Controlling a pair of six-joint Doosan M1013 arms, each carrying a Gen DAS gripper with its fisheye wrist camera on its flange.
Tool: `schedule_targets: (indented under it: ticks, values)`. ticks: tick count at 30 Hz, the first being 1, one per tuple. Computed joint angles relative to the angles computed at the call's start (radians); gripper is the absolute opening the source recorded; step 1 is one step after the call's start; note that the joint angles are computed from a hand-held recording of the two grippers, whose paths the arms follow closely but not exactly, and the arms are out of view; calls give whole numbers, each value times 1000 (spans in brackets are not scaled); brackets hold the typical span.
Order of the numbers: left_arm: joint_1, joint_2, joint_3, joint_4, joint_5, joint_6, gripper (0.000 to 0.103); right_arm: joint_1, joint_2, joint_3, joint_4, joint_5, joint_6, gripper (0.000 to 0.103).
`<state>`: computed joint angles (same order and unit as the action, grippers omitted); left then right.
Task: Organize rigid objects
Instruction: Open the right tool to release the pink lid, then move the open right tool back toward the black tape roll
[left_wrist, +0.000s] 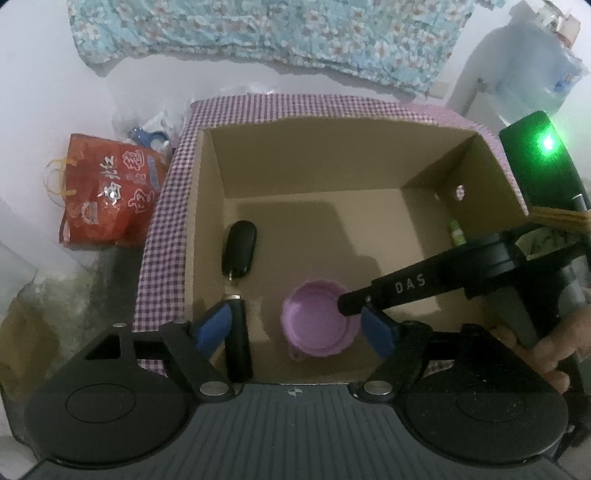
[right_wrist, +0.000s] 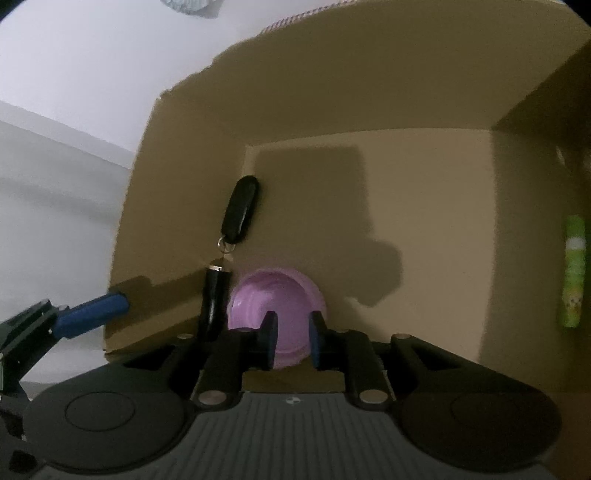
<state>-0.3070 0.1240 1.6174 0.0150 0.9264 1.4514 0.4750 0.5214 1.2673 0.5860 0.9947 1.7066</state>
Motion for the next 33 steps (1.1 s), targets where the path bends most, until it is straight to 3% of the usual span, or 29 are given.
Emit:
schedule_targets:
  ticks: [6, 14, 20, 22, 28, 33]
  values:
    - [-6, -49, 21, -17, -42, 2, 80, -14, -68, 66, 80, -88, -60, 20]
    - [-6, -163, 89, -88, -153, 34, 96, -29, -222, 246, 272, -254, -215, 20]
    - [-2, -243, 166, -146, -214, 89, 100, -5, -379, 454, 388, -480, -320, 20]
    - [-3, -261, 190, -148, -221, 103, 101, 16, -421, 515, 393, -557, -305, 20]
    - [-3, -290, 246, -152, -200, 105, 101, 64, -478, 624, 398, -660, -215, 20]
    - [-8, -294, 281, -170, -190, 120, 101, 107, -467, 627, 179, -660, 1, 20]
